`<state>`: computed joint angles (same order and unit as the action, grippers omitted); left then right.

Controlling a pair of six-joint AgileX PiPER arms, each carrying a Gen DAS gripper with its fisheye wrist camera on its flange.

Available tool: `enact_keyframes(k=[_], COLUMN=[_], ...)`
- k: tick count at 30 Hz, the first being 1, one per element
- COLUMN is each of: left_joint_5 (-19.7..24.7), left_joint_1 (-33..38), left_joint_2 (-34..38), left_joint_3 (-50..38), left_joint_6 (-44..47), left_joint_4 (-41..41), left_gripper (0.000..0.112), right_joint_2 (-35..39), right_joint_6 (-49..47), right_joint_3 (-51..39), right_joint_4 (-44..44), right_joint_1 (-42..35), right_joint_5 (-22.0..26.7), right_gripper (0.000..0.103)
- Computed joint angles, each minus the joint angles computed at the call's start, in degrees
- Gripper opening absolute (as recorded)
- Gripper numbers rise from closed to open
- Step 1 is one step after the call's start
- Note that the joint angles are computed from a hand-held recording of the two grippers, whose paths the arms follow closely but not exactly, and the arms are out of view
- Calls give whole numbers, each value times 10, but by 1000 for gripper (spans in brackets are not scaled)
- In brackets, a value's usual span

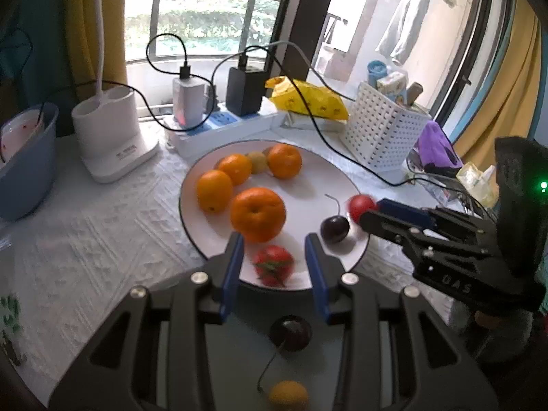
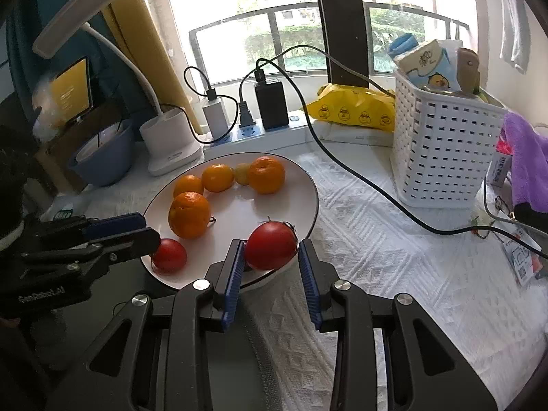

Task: Organize fruits
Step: 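Lower both tomatoes onto the plate and open both tools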

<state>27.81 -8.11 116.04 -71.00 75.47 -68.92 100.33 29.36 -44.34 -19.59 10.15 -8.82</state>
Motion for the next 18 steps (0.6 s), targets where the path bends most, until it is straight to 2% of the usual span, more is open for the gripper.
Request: enact_keyframes(k=[5,14,18], left_joint_5=[-3,3,6], left_joint_1=[6,14,20], left_joint_2=[-9,-25,-41], left_joint_3=[11,31,47], left_joint_6=[10,36,54], left_joint_4=[-9,-31,-45], left_gripper=[38,38,38], right_joint_2=[3,-20,-38], right_joint_6=[-63,-96,-171], right_joint_3=[-4,8,19], right_joint_4=[68,108,189], right_joint_1=[5,15,28], right_joint_5=[7,16,20], right_gripper=[35,35,35])
